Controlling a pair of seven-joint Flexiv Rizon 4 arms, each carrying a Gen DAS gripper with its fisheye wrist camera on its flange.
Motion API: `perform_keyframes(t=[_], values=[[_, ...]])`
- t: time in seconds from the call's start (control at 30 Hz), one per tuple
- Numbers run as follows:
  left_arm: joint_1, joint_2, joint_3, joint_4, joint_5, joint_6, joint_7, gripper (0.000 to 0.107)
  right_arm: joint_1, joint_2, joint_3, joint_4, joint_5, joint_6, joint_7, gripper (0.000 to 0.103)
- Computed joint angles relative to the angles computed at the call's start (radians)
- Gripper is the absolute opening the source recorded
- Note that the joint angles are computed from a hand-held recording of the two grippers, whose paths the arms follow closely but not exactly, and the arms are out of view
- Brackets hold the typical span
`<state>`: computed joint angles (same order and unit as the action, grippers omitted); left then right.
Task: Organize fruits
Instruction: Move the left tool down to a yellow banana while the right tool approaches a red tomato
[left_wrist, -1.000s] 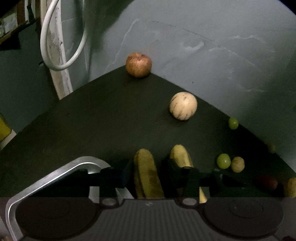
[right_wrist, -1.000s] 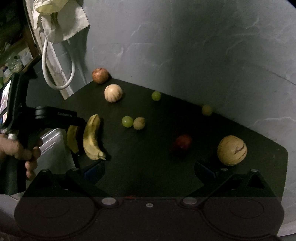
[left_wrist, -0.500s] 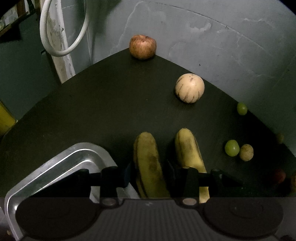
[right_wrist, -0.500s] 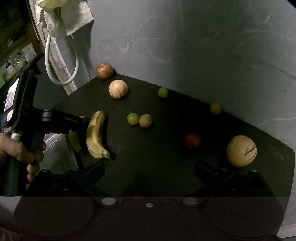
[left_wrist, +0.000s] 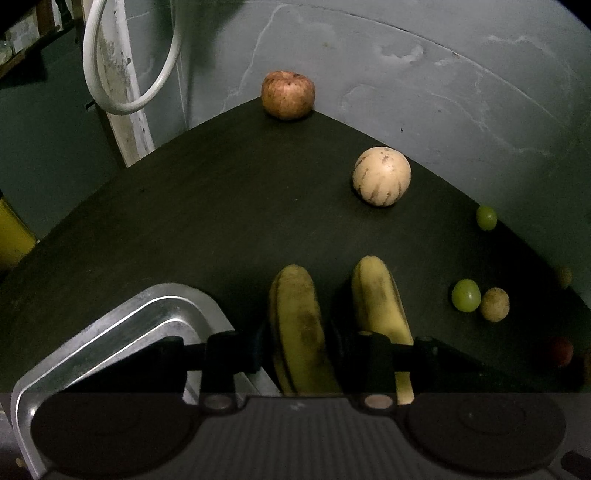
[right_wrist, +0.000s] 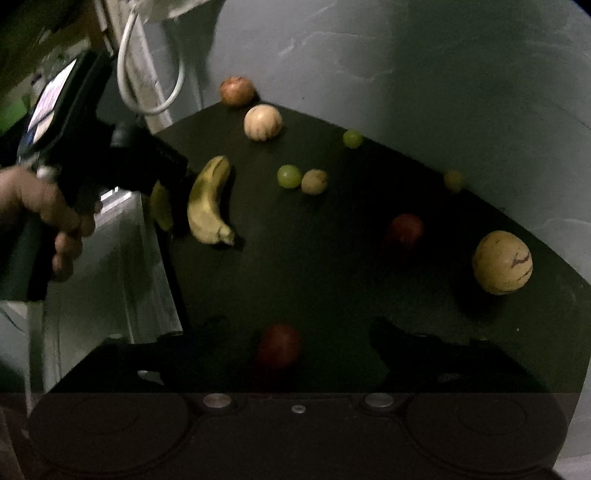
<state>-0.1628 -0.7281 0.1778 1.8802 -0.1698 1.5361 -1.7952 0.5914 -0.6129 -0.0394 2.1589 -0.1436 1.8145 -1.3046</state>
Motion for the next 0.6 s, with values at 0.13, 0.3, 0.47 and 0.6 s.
perform_keyframes(t=[0.13,0.3,0.47,0.6], values=[[-0.021,-0.005,0.023,-0.007,0.010,-0.003,-0.006,0.038,0.056,-0.012,-0.050,0.004,0.006,0.004,-0.020,0.070],[-0.016,-0.006,0.019,-0.006,0.012,0.001,-0.006,0.038,0.050,-0.021,-0.040,-0.011,-0.003,-0.030,-0.022,0.049],[-0.017,-0.007,0.020,-0.006,0.013,0.004,-0.005,0.038,0.049,-0.026,-0.036,-0.018,-0.006,-0.040,-0.007,0.044],[-0.024,-0.013,0.026,-0.010,0.016,0.008,-0.006,0.038,0.050,-0.025,-0.033,-0.018,-0.018,-0.051,-0.002,0.039]])
